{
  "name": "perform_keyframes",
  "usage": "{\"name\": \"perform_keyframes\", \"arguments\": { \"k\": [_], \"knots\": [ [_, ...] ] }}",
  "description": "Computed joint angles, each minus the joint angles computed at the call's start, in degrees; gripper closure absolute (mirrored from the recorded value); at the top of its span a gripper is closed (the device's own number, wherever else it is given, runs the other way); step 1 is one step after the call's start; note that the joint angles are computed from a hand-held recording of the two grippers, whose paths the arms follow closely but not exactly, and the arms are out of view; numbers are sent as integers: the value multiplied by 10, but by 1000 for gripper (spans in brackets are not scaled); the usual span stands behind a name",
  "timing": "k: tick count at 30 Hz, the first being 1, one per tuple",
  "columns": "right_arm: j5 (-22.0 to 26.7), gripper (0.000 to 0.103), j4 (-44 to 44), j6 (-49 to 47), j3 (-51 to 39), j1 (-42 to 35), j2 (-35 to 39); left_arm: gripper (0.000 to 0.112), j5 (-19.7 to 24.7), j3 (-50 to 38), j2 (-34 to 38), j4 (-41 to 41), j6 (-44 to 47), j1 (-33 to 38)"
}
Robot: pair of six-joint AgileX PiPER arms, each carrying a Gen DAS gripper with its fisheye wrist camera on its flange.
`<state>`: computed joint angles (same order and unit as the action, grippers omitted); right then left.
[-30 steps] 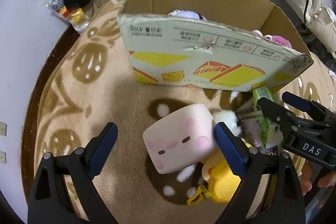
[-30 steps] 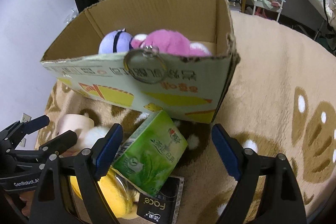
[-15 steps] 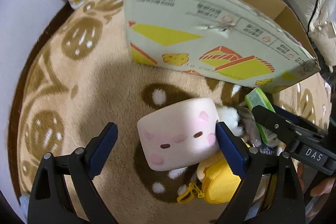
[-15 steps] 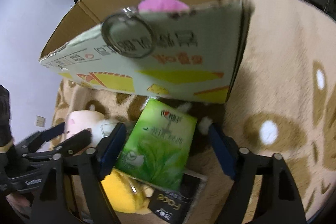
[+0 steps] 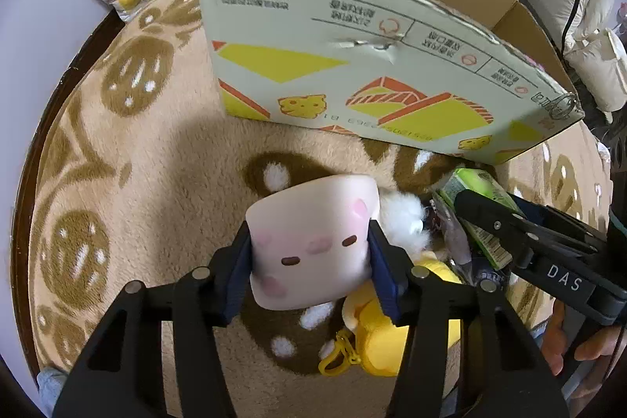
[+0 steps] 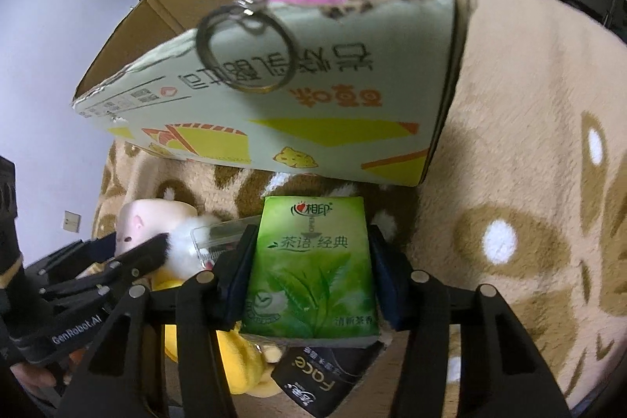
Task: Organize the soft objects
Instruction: 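Grasp the green tissue pack with the right tool while the left tool grasps the cube plush, lift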
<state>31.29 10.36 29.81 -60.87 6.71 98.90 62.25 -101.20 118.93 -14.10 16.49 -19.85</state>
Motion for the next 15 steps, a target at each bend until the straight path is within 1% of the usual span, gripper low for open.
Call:
{"name": "perform_keyframes", "arguments": {
  "k": [2,6,10,12,13,15],
  "knots": [
    [3,47,-37,34,-4,13,-3,59,11,-6,2,-11,5,9],
    [1,47,-63,62,6,19,-22,59,-4,12,-17,-5,11,12],
    [4,47,-98,90,11,21,-40,59,-47,49,-52,8,15,7],
    [4,47,-121,114,16,26,-49,60,-78,78,-77,11,16,4],
    [2,47,-122,114,16,26,-50,60,-95,95,-92,10,21,2],
    [4,47,-127,122,15,28,-54,60,-114,111,-113,11,26,-4]
  ]
}}
